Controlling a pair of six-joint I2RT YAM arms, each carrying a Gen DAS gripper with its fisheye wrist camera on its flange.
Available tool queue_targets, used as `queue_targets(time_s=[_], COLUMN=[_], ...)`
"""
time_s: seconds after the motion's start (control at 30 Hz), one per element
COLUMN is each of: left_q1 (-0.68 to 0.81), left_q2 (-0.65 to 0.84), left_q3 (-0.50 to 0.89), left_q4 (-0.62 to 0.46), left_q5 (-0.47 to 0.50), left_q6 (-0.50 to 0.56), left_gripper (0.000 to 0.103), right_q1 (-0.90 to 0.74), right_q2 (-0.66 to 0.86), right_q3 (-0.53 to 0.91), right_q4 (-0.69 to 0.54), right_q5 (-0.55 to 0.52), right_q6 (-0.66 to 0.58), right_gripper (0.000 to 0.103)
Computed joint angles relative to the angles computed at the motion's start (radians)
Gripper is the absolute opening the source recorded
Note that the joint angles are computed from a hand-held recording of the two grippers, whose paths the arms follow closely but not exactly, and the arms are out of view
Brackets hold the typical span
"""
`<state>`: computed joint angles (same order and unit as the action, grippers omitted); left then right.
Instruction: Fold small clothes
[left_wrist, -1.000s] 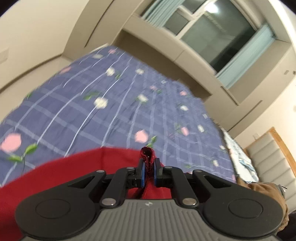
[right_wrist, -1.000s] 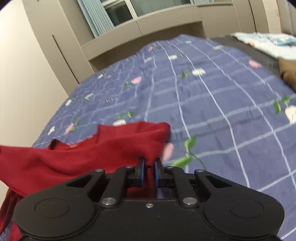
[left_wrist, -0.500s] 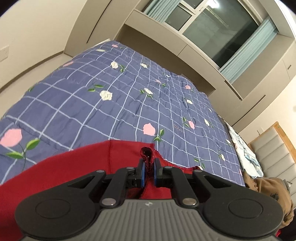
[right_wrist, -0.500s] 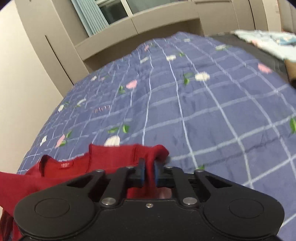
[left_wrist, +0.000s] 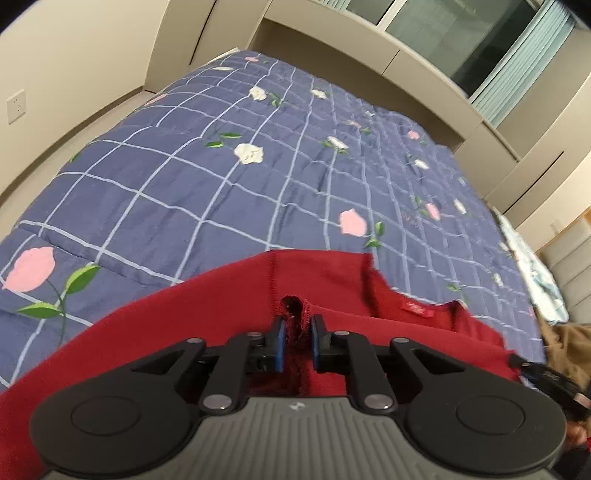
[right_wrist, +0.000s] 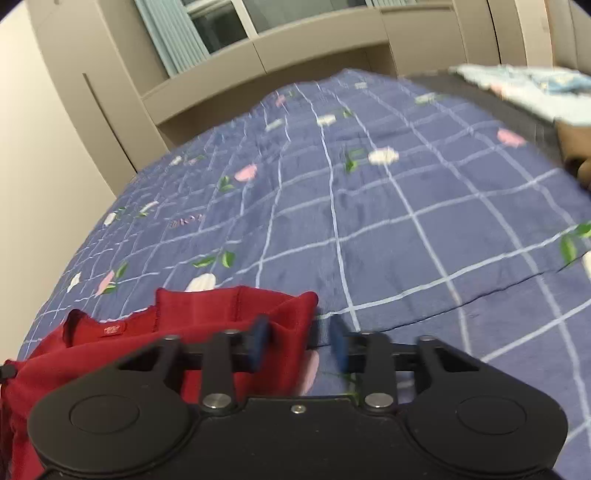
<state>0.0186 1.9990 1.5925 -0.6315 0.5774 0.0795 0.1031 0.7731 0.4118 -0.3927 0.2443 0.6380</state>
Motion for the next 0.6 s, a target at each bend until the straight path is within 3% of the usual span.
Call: queue_targets(time_s=[0.03,0.07,0.1,0.17,0.27,0.37,0.43,0.6], left_q1=[-0.003,-0.006,-0.01,-0.012,-0.004,-0.001,-0.001,-0.01], left_q2=[0.002,0.003,0.007,0.017,0.017,-0.001,-0.002,0.006], left_q3=[0.002,0.003,0.007,0.018,0.012,-0.016,-0.017,0.01], left_q4=[0.004,0.009,0.008,-0.001,-0.011,0.008,0.002,-0.036], left_q5=[-0.014,-0.027,-0.045,-0.061,-0.045,-0.051,-0.053,-0.05], left_q6=[0.004,0.008,0.013,0.016,0.014,0.016,0.02,0.021], left_gripper=[0.022,0.031,0.039,0.04,0.04,0.04,0.04,0.015], right_q1=[0.042,0.108,0.172,0.358,0.713,0.96,0.997,0.959], right_q2=[-0.046,-0.096,-0.138,-0.212,-0.189,-0.073,-0.016,0.209], right_q3=[-0.002,-0.002,0.0,0.013,0.063,0.112,0.127,0.172], right_q4=[-0.04,-0.098,-0.149,-0.285,-0.512,-0.682,-0.674,-0.57], right_q5=[0.042,0.104,0.16,0.31,0.563,0.689,0.689,0.653], right_q6=[-0.002,0.002,0.011,0.079,0.319,0.555,0.532,0.31], right_gripper=[0.056,0.061,0.061,0.061,0.061,0.06,0.054,0.045])
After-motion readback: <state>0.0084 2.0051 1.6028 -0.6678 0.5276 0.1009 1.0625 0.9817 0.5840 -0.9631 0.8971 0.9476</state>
